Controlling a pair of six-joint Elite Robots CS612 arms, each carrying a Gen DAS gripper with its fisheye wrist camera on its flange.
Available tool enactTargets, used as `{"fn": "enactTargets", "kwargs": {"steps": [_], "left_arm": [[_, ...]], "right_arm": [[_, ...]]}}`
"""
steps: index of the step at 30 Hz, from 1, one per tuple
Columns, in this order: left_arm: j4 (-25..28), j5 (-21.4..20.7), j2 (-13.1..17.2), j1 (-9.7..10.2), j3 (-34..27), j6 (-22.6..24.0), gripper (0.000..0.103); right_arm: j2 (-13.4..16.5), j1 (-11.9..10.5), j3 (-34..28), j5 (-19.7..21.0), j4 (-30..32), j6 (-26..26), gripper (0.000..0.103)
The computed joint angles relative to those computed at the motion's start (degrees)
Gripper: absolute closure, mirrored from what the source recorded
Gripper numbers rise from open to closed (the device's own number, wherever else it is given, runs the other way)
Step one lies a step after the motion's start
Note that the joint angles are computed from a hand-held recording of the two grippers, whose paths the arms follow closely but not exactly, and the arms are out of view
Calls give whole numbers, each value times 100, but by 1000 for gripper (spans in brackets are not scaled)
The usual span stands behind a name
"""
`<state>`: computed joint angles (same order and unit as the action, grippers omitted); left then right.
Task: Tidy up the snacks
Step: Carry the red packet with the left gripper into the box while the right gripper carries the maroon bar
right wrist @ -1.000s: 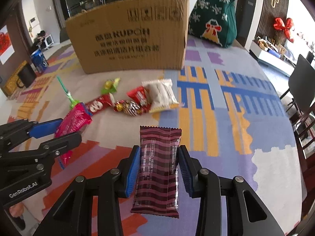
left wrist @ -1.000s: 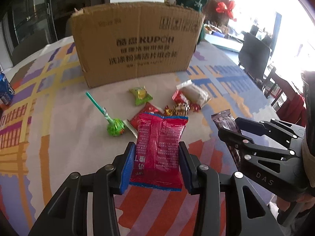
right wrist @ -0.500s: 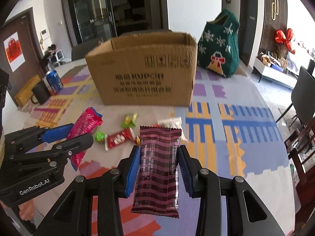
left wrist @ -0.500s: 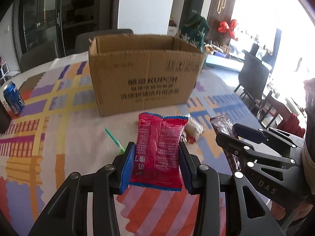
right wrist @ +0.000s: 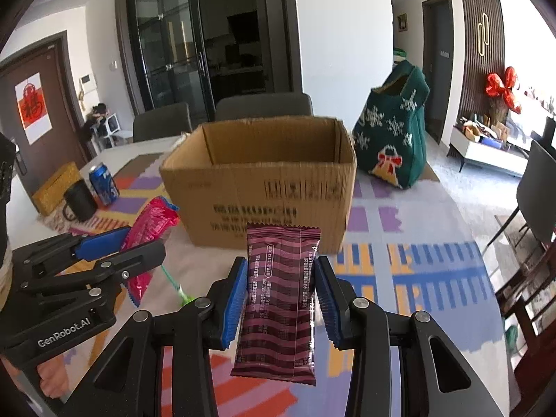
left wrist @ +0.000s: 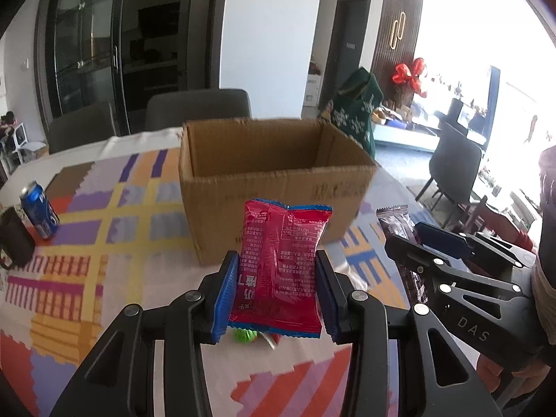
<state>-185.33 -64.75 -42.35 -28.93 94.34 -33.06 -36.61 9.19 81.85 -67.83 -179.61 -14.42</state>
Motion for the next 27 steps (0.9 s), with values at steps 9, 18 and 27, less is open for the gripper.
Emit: {"fn": "enactTargets", "kwargs": {"steps": [9,18,27], "left_arm": [[59,168,18,129,-303,221,61],[293,67,116,306,-660,314,61],[561,-11,232,499,-1009,351,61]], "right_arm": [[146,50,-488,73,2,128,63],[341,108,-1065,2,-38,260,63],[587,199,-1722,-157,119,99,63]]}}
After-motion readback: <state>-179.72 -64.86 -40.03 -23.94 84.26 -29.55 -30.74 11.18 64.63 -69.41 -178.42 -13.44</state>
